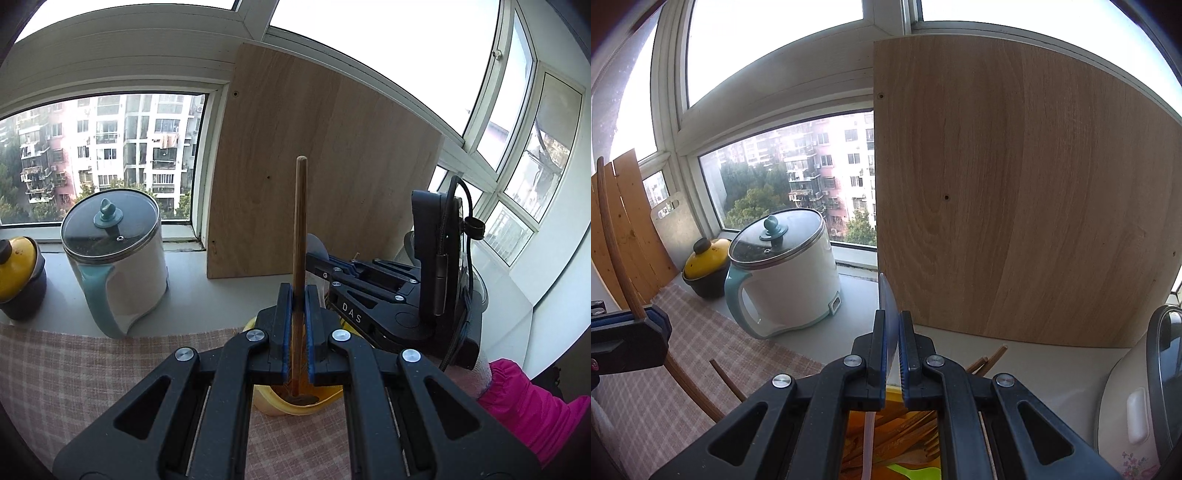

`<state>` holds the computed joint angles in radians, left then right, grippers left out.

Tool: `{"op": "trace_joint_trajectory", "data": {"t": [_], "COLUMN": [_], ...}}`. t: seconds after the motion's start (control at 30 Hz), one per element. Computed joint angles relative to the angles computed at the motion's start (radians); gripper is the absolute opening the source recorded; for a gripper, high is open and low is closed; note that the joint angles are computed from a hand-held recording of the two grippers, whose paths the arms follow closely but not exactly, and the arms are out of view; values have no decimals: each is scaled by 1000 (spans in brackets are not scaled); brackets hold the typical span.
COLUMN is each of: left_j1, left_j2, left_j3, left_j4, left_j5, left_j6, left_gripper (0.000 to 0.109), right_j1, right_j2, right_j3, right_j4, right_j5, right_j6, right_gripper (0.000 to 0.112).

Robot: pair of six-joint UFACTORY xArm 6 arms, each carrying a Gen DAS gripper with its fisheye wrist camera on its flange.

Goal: Organize utensils
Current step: 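Open left gripper to drop the chopstick in the container while right drops the spoon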

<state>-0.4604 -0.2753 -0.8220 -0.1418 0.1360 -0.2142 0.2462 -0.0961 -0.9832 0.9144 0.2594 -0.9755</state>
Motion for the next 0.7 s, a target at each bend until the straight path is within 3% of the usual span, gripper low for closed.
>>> {"op": "trace_joint_trajectory", "data": {"t": [0.7], "left_j1": [-14], "left_j2": [-17], "left_j3": [49], "left_j4": [-54], "left_j5": [26], "left_j6": [31], "left_gripper": [4], "right_j1": [-64], "right_j2": [-79], "right_j3": [74], "right_j4": [22], "right_j5": [105], "right_j6": [2], "right_gripper": [6]}}
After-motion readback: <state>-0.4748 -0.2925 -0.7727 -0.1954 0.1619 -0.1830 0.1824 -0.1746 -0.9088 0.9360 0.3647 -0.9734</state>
